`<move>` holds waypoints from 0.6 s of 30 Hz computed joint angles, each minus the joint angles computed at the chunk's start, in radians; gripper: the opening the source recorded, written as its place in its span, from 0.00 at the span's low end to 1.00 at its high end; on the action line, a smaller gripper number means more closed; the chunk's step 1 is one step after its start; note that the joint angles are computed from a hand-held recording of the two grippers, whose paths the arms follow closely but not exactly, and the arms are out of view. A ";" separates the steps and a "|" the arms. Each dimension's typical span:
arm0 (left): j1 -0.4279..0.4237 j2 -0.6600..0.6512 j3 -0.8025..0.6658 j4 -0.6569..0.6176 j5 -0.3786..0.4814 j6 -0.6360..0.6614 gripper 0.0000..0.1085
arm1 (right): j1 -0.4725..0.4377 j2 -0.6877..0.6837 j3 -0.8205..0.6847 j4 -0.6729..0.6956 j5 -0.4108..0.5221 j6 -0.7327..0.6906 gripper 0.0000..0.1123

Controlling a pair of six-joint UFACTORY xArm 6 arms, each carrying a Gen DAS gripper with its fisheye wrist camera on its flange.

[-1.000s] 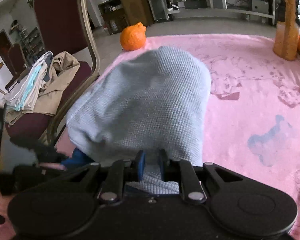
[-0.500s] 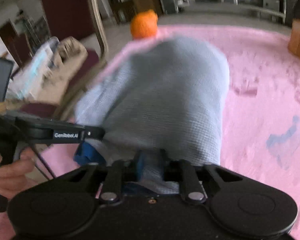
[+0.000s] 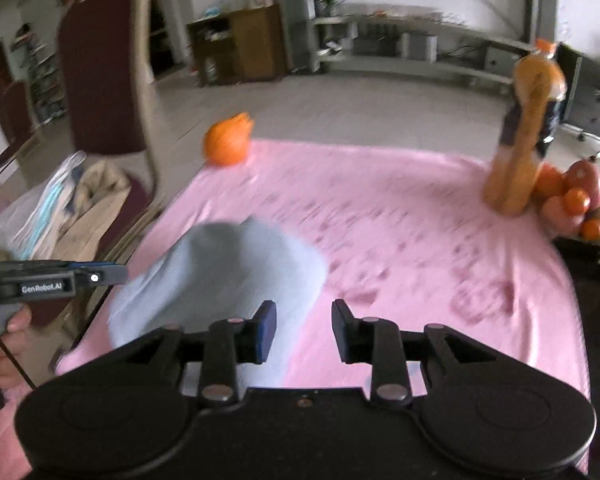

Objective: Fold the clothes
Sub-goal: 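Open both grippers and release the folded bundle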

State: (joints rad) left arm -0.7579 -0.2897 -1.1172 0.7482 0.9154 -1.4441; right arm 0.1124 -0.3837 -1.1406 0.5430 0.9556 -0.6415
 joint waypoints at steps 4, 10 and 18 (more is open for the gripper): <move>0.098 0.097 -0.029 -0.038 -0.107 0.045 0.31 | 0.048 0.146 -0.048 -0.005 -0.097 0.174 0.27; 0.051 0.243 -0.119 -0.017 0.115 0.160 0.34 | 0.127 0.297 -0.026 0.149 -0.239 0.302 0.25; 0.046 0.152 -0.013 -0.089 0.149 0.078 0.40 | 0.289 0.341 0.004 -0.187 -0.453 0.380 0.23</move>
